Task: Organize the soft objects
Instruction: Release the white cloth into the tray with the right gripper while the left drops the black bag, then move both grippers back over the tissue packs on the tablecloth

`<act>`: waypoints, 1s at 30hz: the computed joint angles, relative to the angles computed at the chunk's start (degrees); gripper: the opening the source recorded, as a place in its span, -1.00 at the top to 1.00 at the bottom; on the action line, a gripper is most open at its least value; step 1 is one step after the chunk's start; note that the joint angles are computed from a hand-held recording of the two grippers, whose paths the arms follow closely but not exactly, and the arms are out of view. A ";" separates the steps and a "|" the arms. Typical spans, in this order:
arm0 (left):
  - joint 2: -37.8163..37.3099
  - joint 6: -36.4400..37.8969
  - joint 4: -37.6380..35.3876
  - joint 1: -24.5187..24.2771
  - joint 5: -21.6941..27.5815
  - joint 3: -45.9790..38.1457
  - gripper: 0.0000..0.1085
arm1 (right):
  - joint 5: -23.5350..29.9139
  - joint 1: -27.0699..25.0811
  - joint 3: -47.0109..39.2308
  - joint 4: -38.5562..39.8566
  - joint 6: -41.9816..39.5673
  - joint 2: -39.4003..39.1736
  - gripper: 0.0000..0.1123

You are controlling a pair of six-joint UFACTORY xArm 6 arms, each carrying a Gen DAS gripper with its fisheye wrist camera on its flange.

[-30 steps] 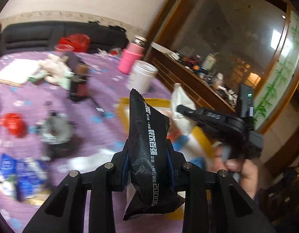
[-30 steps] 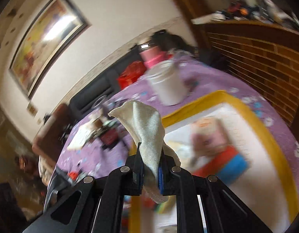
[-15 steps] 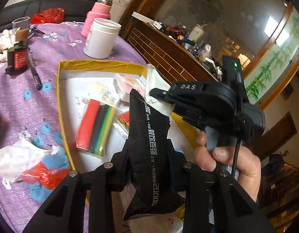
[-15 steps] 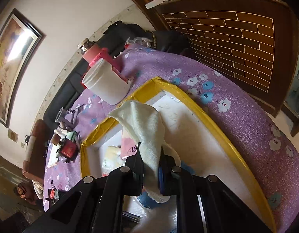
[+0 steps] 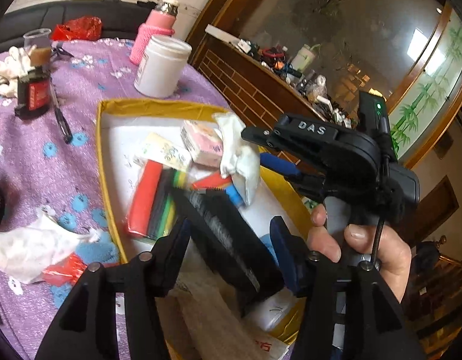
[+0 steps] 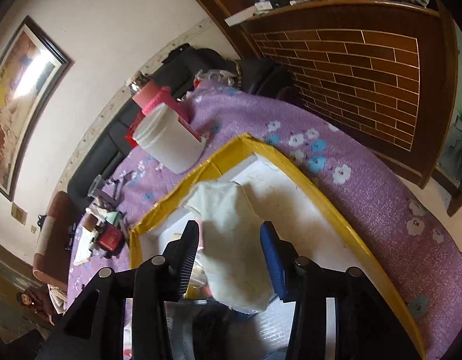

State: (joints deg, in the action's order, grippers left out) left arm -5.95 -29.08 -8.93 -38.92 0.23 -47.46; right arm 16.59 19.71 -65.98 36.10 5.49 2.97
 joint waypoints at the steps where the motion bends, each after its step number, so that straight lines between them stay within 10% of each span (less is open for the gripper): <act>1: -0.40 -3.12 3.58 0.58 -0.09 0.26 0.00 | -0.89 0.26 0.26 0.82 -0.85 -0.29 0.18; 19: -16.25 -28.51 30.76 4.41 7.71 8.64 -0.02 | -7.86 8.62 0.46 10.97 -19.64 -2.98 0.18; 30: -41.76 -36.94 39.45 7.57 20.95 22.82 -0.14 | -4.65 17.13 0.75 13.03 -26.87 -6.57 -0.06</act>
State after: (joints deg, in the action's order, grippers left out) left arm -47.71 -66.02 30.52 -31.36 21.18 -24.64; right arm 11.95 36.85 -65.23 49.13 -21.38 -3.60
